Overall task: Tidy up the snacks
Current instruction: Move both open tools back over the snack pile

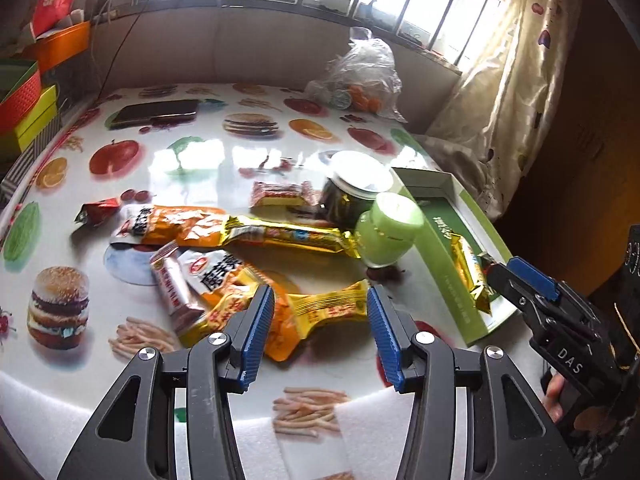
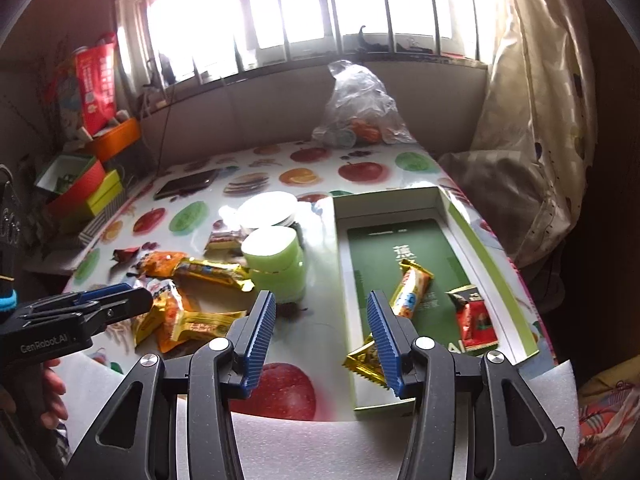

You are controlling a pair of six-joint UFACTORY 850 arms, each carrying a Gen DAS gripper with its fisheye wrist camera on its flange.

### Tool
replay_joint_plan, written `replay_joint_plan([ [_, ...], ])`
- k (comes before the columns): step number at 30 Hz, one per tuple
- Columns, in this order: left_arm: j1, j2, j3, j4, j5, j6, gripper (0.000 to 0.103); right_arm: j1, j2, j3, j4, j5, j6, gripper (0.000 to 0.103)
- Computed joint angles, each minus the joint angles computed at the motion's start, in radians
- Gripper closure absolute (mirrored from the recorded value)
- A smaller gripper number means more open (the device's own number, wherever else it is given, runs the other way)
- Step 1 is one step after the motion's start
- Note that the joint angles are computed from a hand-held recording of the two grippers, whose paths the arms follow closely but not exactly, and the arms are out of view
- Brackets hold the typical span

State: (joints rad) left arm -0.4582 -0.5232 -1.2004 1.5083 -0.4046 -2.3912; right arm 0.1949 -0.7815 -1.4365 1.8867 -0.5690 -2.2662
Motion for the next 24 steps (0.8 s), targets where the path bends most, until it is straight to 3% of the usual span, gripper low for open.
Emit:
replay_joint_plan([
  [7,0.023,0.044,0.104,0.056,-0.008,-0.124,0.054,0.047,-0.016,-0.002,-0.117,-0.011,-0.003,0.056],
  [10,0.024,0.051,0.127,0.013,-0.027,-0.095,0.054,0.068,-0.034,-0.017,-0.182,-0.015,-0.006,0.056],
  [20,0.053,0.060,0.175,0.095,0.023,-0.158,0.054,0.132,-0.087,-0.073,-0.271,0.073,-0.061,0.056],
  [24,0.066,0.051,0.168,0.110,0.054,-0.132,0.054,0.150,-0.114,-0.118,-0.388,0.102,-0.005,0.054],
])
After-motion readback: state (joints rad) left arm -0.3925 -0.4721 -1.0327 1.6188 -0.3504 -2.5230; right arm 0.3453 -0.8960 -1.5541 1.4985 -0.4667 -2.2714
